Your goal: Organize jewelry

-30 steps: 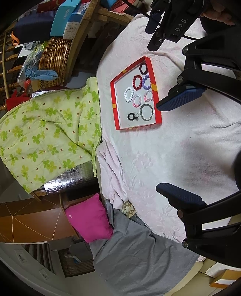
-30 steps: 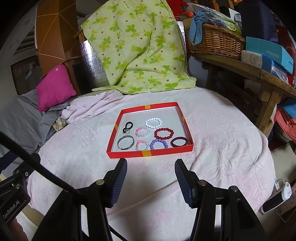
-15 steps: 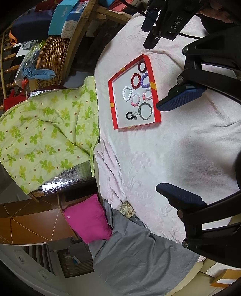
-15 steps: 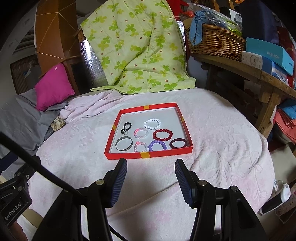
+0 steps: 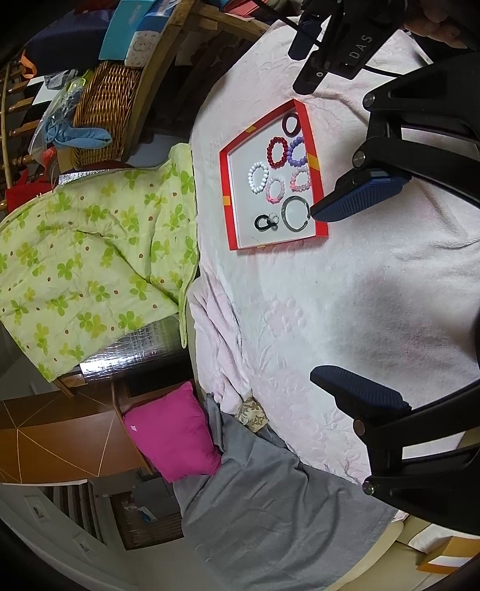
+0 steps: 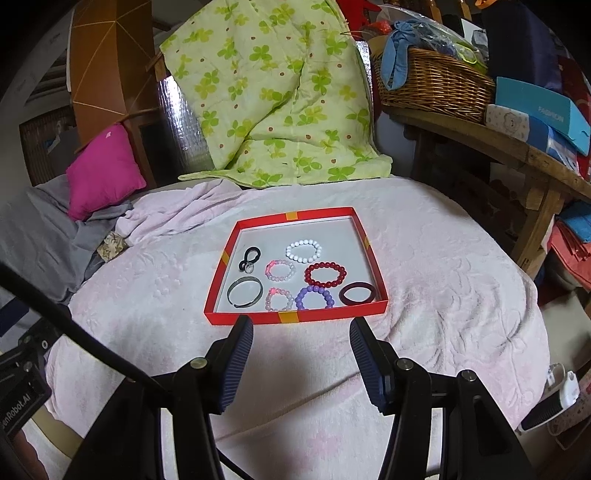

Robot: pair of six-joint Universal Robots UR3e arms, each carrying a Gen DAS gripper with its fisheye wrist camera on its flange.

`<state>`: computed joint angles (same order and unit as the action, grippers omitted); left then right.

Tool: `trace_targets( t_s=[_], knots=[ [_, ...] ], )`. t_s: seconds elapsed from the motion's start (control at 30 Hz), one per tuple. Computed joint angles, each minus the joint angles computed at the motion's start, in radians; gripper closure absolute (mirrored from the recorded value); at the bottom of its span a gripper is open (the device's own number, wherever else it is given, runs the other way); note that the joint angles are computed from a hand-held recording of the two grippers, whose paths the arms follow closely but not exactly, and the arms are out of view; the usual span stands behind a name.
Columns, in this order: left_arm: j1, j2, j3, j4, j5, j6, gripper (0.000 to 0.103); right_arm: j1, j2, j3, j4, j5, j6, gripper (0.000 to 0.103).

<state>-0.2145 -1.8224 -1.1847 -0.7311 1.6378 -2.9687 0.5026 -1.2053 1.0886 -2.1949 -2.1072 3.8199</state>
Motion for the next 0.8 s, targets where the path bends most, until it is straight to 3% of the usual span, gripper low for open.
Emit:
trace_targets(
  t_s=[0.8],
  knots=[
    [-0.019, -0.104, 0.132, -0.046, 0.045, -0.008, 0.022, -0.054, 0.069, -0.085, 0.005, 0.062, -0.048, 0.044]
  ],
)
